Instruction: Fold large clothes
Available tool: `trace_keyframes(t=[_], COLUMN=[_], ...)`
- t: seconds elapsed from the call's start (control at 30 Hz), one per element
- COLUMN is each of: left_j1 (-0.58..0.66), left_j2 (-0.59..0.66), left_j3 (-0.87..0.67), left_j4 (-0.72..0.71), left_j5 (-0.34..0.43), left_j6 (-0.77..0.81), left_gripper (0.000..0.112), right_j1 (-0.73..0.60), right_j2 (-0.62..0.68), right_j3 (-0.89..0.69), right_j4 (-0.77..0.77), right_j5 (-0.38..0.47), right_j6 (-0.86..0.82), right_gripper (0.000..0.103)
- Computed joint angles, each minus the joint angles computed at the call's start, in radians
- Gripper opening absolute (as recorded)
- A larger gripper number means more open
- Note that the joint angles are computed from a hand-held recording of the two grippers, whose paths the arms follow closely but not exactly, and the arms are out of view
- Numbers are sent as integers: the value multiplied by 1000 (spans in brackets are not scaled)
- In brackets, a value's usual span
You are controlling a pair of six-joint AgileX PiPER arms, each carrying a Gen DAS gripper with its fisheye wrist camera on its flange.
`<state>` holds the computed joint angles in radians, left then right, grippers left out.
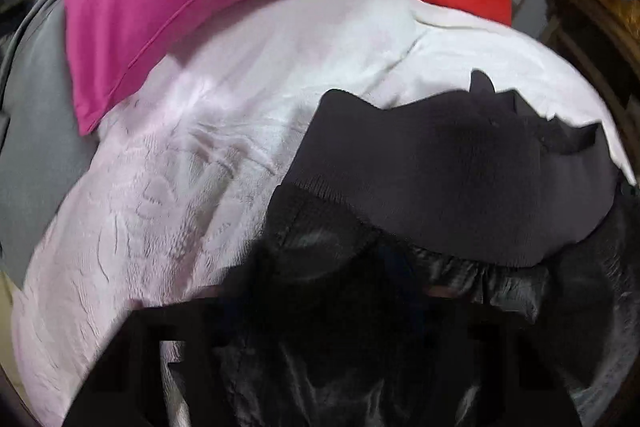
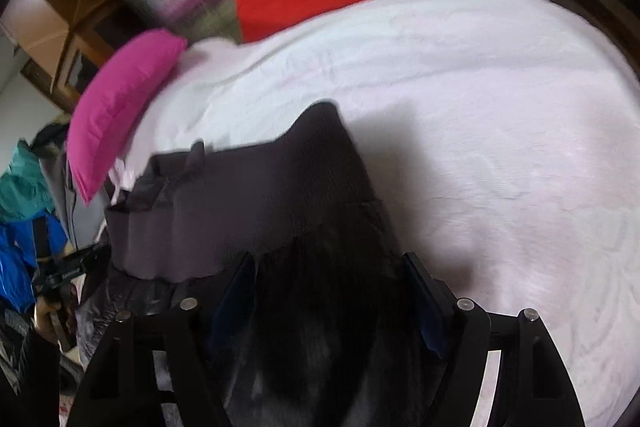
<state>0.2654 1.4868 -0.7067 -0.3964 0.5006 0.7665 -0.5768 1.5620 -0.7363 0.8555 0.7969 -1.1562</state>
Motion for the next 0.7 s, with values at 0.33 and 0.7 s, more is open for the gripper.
trace_keyframes(t=[0.33, 0.7], left_j1=[188, 48], left_j2=[83, -29], left_j3=[8, 56], left_j4=[-300, 77], left_j5=[-10, -134], left_j6=[205, -243], left_gripper=[14, 52], right_j1=[24, -69], right_j2=[16, -183], right_j3=[57, 128], right_j4=[118, 18], right_j5=[-191, -172], right_j6=[-39, 83], right_gripper=[12, 64])
